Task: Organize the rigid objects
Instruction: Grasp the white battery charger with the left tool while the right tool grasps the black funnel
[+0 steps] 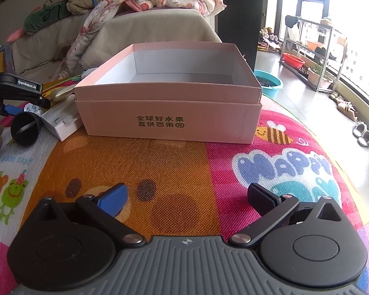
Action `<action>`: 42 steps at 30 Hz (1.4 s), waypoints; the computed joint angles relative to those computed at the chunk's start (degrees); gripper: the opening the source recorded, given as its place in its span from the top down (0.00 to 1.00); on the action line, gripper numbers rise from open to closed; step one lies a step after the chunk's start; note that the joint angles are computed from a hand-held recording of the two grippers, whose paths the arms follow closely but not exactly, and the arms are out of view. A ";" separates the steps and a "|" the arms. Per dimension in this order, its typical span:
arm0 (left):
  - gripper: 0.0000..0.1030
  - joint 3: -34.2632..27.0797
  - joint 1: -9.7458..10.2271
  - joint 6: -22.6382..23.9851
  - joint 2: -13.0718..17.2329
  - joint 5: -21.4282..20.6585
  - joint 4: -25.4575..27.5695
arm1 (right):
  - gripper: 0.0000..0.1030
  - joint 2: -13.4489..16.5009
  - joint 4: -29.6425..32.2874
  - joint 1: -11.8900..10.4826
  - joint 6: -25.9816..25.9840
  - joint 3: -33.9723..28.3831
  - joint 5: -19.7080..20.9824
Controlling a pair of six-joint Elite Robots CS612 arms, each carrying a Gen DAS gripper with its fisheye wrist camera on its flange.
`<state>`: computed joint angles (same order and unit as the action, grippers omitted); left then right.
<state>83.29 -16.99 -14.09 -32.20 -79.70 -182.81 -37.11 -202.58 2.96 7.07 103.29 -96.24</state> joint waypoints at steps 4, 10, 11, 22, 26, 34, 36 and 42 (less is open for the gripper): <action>0.49 2.62 0.51 3.32 -0.61 -1.95 -4.50 | 0.00 -0.39 0.78 -0.24 -1.79 0.21 1.28; 0.49 11.53 2.21 7.78 -3.34 -11.12 -13.68 | 0.05 -0.61 -3.68 -0.49 -14.11 1.34 12.33; 0.49 13.14 2.28 8.87 -3.95 -11.49 -14.73 | 0.06 -0.53 -4.44 -0.24 -16.53 1.17 13.73; 0.48 21.76 3.26 18.78 -7.03 -15.40 -19.43 | 0.20 2.73 -5.46 3.34 -32.02 -8.03 23.10; 0.48 21.87 3.37 19.24 -7.03 -15.83 -19.54 | 0.20 3.47 2.62 3.91 -32.55 -12.57 25.57; 0.48 22.78 3.55 20.05 -6.82 -16.09 -21.49 | 0.25 1.14 10.78 2.78 -36.37 -10.90 33.90; 0.48 22.69 3.61 19.84 -6.70 -16.40 -21.84 | 0.25 1.88 7.55 3.51 -40.54 -10.76 31.47; 0.47 21.45 3.40 18.81 -6.00 -15.88 -22.33 | 0.53 1.85 16.19 3.89 -38.18 -13.30 29.22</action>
